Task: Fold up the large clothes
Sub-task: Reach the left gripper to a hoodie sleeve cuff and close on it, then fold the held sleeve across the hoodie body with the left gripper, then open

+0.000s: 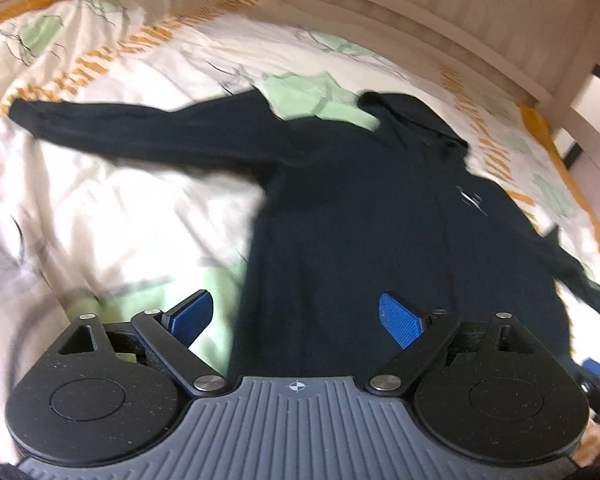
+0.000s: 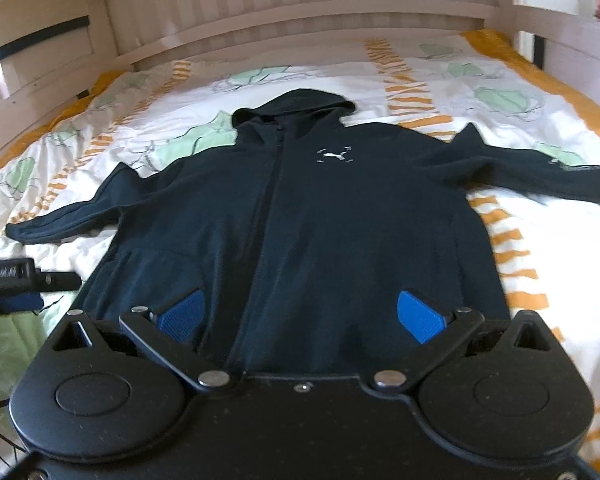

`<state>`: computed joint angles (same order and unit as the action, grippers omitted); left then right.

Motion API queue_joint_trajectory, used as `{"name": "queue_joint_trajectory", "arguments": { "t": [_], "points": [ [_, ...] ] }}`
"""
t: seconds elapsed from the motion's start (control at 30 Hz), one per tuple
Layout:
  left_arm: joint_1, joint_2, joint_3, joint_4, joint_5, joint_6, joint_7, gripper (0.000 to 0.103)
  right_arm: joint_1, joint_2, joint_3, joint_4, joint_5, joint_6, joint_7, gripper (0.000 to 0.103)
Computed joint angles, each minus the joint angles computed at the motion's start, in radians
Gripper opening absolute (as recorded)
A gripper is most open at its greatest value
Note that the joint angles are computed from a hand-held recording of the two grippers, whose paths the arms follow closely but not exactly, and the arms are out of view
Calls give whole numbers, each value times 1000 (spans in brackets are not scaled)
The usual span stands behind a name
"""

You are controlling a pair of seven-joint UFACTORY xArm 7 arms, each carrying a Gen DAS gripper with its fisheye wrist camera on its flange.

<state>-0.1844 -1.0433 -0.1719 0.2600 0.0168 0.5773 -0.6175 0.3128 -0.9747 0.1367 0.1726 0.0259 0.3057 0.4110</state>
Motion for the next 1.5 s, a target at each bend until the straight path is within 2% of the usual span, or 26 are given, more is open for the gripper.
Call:
{"name": "queue_joint_trajectory", "arguments": {
  "t": [0.4,0.6,0.83,1.03,1.07,1.1,1.13,1.17,1.2,1.23,1.3,1.4,1.5],
  "points": [
    [264,351,168,159,52,-154,160,91,10,264,-48,126,25,-143,-51,102],
    [423,537,175,240,98,-217,149,91,32,341,-52,168,44,-173,-74,102],
    [444,731,265,337,10,-290,151,91,65,441,-54,227,62,-182,-100,102],
    [511,822,235,373,93,-393,98,88,81,505,-47,265,79,-190,-112,102],
    [508,829,241,376,89,-404,101,80,82,514,-45,269,82,-191,-112,102],
    [522,832,233,380,103,-403,79,65,86,520,-46,272,86,-189,-113,102],
    [546,832,214,389,134,-384,41,57,91,527,-48,275,91,-189,-116,102],
    [542,832,222,395,138,-373,44,42,96,533,-51,277,96,-188,-119,102],
    [544,830,225,396,152,-375,45,21,100,537,-54,277,101,-186,-123,102],
    [562,820,213,391,188,-387,24,14,103,539,-56,277,105,-183,-125,102],
    [561,785,217,368,193,-429,22,12,113,540,-67,273,120,-178,-133,102],
    [563,711,186,356,214,-433,27,10,132,534,-91,260,151,-177,-150,102],
    [494,636,193,362,179,-438,100,10,141,521,-107,242,177,-176,-160,102]
  ]
}}
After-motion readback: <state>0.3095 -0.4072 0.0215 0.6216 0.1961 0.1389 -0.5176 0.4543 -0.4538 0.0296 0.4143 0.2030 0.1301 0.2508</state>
